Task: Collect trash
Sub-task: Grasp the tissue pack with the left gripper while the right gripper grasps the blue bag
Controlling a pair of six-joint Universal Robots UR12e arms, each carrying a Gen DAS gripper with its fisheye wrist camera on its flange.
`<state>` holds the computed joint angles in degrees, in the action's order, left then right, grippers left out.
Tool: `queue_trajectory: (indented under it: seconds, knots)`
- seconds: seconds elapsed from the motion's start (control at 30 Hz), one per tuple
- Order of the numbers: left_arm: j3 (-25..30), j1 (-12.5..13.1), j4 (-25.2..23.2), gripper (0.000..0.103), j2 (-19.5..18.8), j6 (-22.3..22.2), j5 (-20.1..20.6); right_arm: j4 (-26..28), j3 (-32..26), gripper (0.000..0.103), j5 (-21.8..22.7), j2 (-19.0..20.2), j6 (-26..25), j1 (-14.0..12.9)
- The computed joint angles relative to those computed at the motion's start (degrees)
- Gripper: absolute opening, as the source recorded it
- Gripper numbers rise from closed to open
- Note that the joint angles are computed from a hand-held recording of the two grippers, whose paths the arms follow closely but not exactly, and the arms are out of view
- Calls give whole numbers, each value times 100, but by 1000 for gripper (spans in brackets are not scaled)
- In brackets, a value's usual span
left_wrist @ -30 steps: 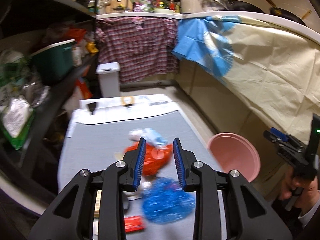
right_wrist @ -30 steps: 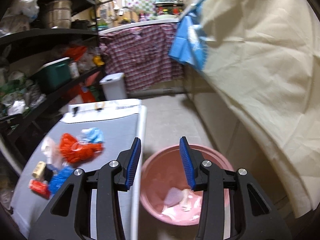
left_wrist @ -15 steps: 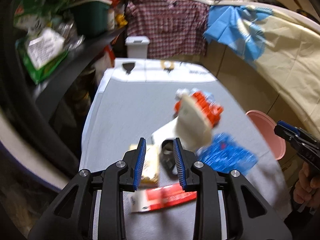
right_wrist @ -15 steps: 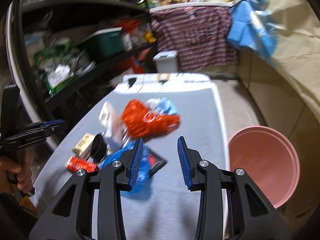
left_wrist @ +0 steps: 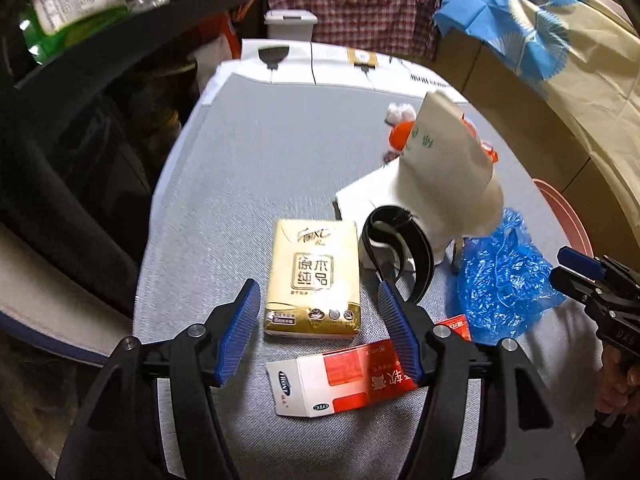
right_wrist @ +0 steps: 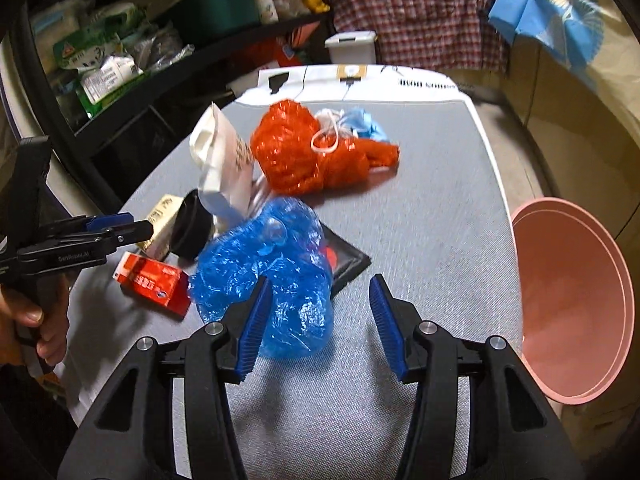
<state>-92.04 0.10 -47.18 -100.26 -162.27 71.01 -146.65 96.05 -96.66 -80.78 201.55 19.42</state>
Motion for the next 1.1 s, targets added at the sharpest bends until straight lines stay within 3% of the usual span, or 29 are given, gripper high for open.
queue_trajectory:
  seconds: [0.2, 0.4, 0.47, 0.57, 1.1]
  knots:
    - [72, -79, -208, 61, -72, 74, 258, 133, -26, 47, 144, 29, -81, -13]
    - [100, -100, -242, 60, -103, 60, 399, 200, -42, 26, 261, 35, -223, -13]
    - [95, -88, -226, 53, -97, 44, 368, 198, -54, 15, 290, 38, -242, -12]
    - [103, -85, -217, 53, -104, 30, 356, 122, -32, 6, 278, 12, -280, -10]
    - [-45, -67, 299, 52, 43, -126, 385, -265, 70, 3, -12, -114, -276, 25]
